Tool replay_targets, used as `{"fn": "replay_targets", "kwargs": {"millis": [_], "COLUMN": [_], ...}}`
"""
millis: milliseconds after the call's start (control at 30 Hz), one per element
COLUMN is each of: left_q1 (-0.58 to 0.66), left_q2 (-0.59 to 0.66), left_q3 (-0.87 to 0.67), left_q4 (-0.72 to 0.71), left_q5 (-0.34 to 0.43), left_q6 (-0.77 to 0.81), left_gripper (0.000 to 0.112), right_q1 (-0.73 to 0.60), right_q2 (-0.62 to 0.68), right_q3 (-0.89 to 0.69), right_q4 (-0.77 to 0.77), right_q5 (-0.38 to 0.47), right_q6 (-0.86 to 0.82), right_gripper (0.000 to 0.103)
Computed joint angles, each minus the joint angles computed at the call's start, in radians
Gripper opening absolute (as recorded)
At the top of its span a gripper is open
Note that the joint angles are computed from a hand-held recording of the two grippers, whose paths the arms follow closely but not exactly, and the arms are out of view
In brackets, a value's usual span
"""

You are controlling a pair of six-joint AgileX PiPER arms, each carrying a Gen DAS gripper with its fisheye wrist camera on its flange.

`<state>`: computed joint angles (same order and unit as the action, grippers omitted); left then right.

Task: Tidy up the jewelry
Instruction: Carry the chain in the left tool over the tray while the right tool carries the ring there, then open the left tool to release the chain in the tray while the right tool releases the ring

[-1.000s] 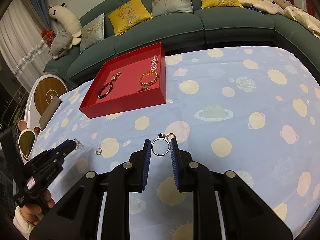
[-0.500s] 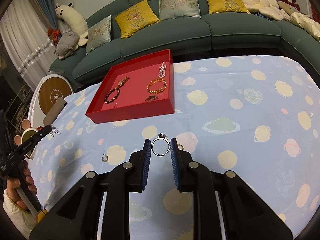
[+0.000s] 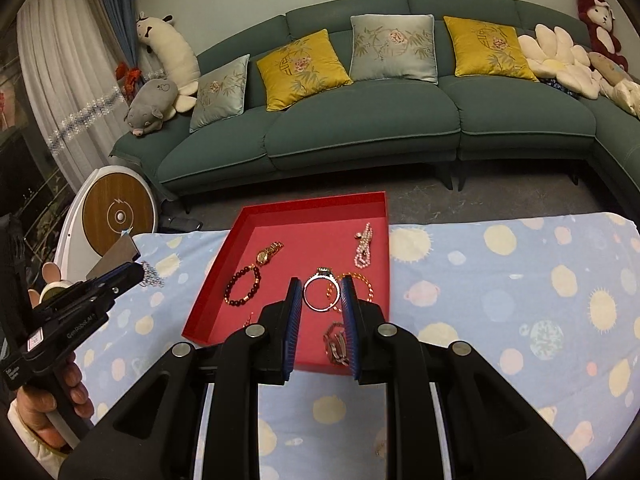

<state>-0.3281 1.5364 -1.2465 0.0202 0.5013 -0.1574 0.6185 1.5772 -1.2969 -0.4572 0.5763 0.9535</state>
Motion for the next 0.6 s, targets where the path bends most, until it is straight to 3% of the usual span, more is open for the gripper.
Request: {"fn": "replay_targets", "kwargs": {"millis": [333,600], "left_q1": [-0.030,-0.055], "left_q2": [0.302,0.454], "left_q3": [-0.261,-0.372], "left_q4": [0.007,0.060], "left_q5": [0.047,0.075], "left_q6": [-0.036,-0.092], "left_gripper": [0.015,0.015], "right_q1": [-0.085,-0.111], "right_q2": [0.306,0.457], "right_q3": [-0.267,-0.406], "right_q4": [0.222,0.266], "right_q5": [-0.027,0.003], "right_q6": [-0.226,-0.260], "right_gripper": [0.019,0.019]}}
